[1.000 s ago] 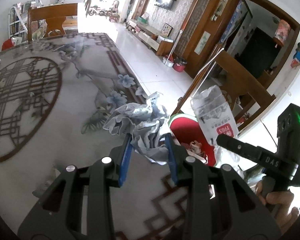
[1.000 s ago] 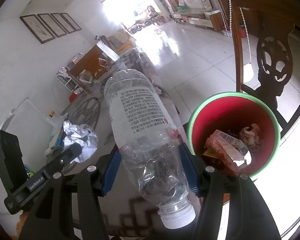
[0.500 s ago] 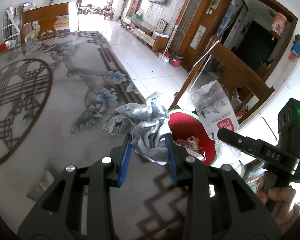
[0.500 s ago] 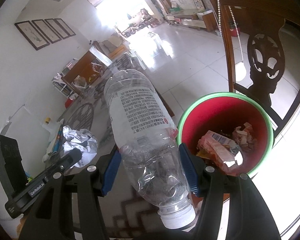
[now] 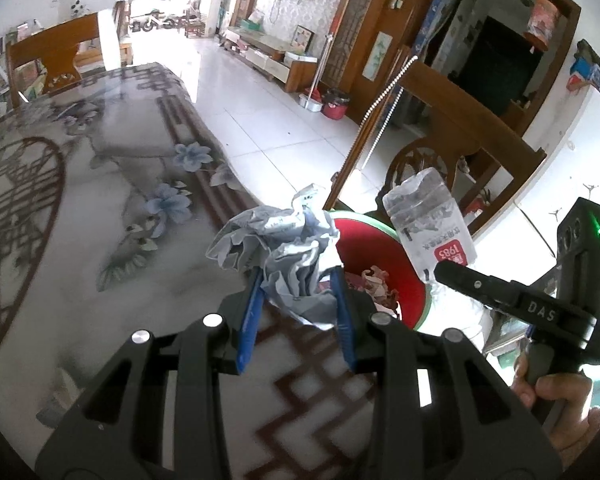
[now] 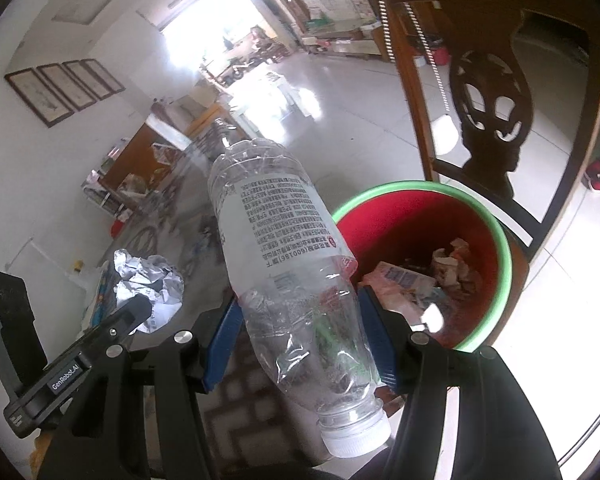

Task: Collect trash

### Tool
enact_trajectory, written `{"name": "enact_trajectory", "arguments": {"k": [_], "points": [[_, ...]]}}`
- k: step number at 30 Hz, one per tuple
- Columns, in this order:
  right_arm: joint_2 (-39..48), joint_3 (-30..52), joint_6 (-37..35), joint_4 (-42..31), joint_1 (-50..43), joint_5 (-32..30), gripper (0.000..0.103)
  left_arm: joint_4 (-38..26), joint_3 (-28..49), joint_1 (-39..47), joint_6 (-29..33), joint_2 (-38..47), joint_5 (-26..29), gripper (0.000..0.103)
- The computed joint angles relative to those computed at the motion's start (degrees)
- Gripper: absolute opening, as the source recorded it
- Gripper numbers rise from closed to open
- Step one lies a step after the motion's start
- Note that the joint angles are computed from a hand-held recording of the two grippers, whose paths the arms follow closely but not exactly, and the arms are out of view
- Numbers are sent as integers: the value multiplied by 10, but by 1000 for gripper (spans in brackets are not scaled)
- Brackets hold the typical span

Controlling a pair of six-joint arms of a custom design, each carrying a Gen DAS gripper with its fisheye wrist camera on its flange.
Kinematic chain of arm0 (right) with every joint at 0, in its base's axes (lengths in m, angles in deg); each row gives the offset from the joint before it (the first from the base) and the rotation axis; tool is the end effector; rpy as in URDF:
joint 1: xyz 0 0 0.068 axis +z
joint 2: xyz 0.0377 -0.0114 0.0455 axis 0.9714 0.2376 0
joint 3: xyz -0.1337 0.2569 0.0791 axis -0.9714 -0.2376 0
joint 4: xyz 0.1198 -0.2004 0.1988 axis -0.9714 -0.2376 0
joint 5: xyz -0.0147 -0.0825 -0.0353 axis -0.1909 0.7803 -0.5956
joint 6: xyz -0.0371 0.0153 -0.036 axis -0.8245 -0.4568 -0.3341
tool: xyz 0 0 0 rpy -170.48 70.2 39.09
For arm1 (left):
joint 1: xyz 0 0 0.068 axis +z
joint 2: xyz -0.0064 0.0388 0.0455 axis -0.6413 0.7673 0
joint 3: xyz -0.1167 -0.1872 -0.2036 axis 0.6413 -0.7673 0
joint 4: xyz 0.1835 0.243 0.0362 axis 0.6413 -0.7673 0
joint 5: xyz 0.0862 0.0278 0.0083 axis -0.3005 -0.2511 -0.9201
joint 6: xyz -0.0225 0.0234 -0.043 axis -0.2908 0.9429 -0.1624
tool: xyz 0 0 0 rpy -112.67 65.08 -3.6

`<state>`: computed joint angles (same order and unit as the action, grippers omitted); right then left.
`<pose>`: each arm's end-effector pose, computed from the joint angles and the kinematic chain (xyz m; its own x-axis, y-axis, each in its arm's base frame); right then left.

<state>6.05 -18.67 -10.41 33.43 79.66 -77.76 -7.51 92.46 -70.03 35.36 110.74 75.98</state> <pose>0.1111 0.0142 0.2326 -0.6872 0.5479 -0.4769 0.2554 0.7969 0.5475 0.2290 -0.1406 0.2409 -0.7367 0.2496 -0.6285 0.4878 0.8398 -0.2383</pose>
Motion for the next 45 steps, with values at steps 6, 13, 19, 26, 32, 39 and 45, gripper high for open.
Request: {"name": "enact_trajectory", "arguments": {"k": [6,13,19,26,32,39,45], "points": [[-3,-18,-47,-12,-95,-53,57,20,24,-26,-1,60,-8,33],[14,-31,-103,-9,-195,-102,57,38,59,-61,2,129,-12,34],[43,-27,-124,12,-221,-97,57,47,76,-71,6,161,-14,34],[76,-23,-98,57,-202,-83,69,66,67,-67,-1,155,-14,62],[49,0,-51,54,-129,-14,73,65,39,-42,-3,89,-19,80],[47,59,45,48,127,234,83,39,2,32,2,-46,-25,95],[127,118,154,28,413,496,96,-21,-18,126,15,-178,-4,97]]}}
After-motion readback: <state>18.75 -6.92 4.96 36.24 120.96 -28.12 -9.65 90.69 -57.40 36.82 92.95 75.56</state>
